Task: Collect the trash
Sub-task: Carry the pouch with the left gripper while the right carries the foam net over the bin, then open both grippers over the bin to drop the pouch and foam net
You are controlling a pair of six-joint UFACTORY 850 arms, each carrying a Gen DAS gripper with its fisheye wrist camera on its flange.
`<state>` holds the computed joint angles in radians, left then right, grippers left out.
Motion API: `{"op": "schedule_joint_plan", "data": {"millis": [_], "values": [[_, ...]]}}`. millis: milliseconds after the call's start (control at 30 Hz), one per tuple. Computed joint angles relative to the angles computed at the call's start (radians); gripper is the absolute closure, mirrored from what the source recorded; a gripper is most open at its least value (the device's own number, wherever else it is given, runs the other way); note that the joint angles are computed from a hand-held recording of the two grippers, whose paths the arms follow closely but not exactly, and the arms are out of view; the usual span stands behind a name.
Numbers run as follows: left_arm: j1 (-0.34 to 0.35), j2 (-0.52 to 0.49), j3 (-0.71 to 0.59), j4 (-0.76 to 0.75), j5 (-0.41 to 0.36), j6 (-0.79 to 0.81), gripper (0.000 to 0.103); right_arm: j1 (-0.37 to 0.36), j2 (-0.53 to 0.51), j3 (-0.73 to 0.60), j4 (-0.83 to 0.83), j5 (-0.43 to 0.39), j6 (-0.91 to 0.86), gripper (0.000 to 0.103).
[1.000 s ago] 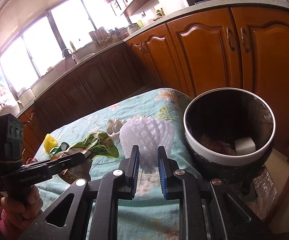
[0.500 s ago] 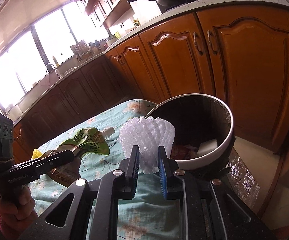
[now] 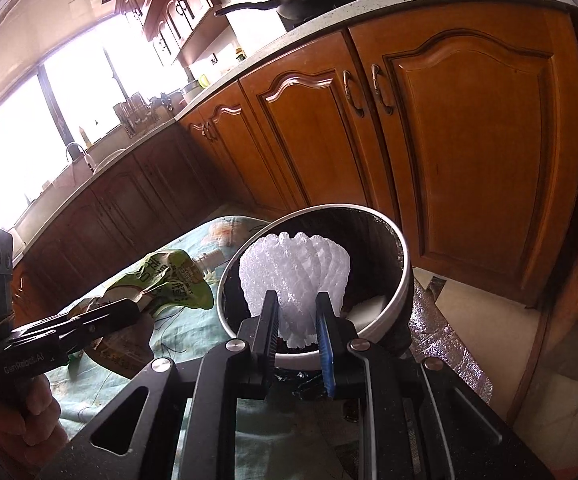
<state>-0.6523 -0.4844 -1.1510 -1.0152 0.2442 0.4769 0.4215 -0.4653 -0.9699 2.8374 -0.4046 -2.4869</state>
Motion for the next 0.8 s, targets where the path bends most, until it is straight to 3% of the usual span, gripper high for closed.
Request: {"op": "schedule_joint_plan", "data": {"millis": [133, 333, 800], "values": [[0.012, -0.055, -0.073, -0.089, -0.031, 0.116, 0.079, -0.011, -0.012, -0.017, -0.012, 0.013, 0.004, 0.085], [0.027, -0.144, -0.203, -0.447, -0.060, 0.520, 0.079, -0.023, -0.053, -0.073, -0.067, 0.063, 0.036, 0.085], [0.046, -0.263, -0.364, -0.994, -0.073, 1.075, 0.078, -0.027, -0.127, -0.175, -0.149, 0.156, 0.092, 0.085]]}}
